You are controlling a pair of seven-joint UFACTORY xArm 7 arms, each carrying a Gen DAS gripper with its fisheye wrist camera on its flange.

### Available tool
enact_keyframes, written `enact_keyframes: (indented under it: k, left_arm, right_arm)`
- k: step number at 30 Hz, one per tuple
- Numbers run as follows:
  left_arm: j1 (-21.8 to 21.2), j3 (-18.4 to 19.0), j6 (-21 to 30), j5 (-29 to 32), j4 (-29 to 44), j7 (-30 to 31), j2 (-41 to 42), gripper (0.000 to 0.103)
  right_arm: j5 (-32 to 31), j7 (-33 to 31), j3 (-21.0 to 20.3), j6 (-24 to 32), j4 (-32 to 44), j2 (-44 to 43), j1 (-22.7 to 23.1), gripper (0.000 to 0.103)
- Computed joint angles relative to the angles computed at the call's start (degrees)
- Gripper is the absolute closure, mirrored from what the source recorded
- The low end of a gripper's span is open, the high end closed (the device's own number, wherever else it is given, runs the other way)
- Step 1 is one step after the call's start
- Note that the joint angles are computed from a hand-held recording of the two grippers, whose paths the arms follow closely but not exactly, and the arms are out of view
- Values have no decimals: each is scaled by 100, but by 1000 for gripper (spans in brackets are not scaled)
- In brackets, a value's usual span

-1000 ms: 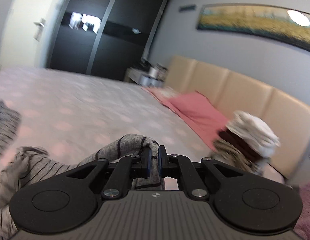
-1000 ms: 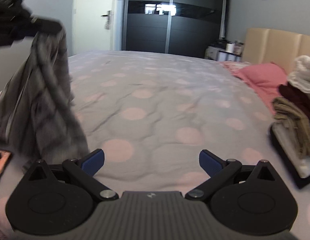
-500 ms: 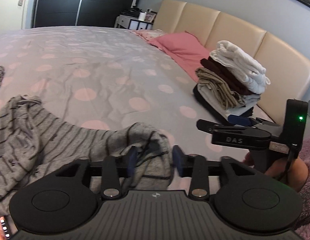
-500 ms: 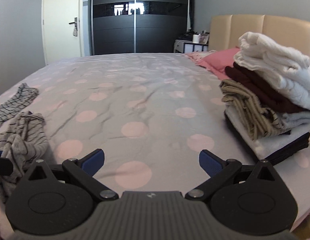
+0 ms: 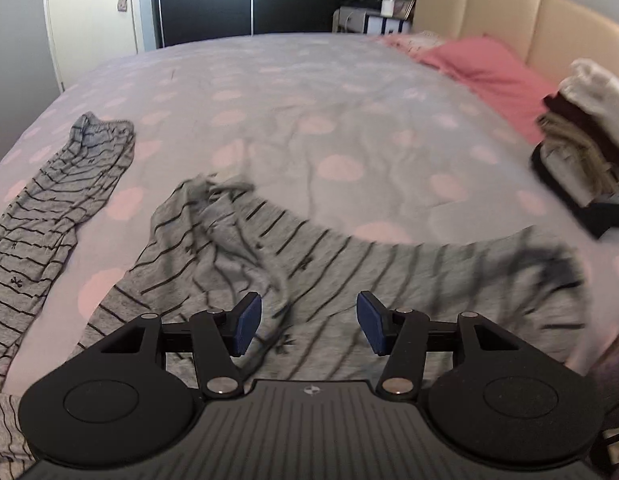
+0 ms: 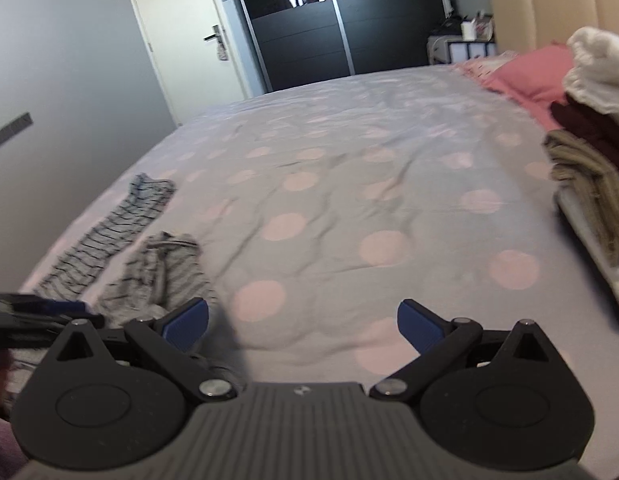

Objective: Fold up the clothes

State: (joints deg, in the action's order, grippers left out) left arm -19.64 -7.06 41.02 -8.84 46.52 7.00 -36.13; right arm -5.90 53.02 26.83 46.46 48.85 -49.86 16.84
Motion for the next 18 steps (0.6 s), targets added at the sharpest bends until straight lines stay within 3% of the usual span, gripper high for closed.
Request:
enact_keyframes:
  k: [7, 8, 9, 11, 12, 14, 18]
  left_arm:
    - [341, -159, -158, 479, -67, -283, 496, 54]
    - [357, -158, -173, 507, -73, -322, 531, 56]
    - [363, -146, -174, 512, -69, -359, 570, 61]
    - [313, -41, -89, 385, -19, -376, 661, 81]
    - [313, -14, -73, 352, -11, -391, 685, 86]
    - [394, -33, -191, 401, -57, -506, 639, 97]
    - [520, -30, -735, 441, -120, -785, 321, 100]
  right_arm:
    - [598, -151, -249, -1044, -79, 747, 637, 2]
    - [644, -186, -266, -1121, -68, 871, 715, 9]
    - [645, -219, -258, -1095, -21, 997, 757, 31]
    - [687, -271, -291, -1073, 24, 1189, 870, 54]
    - [737, -293, -334, -1081, 16, 1250, 942, 64]
    - [793, -345, -397, -1050, 19, 1330, 1050, 78]
    - [477, -189, -223, -965, 31, 1185, 846, 85]
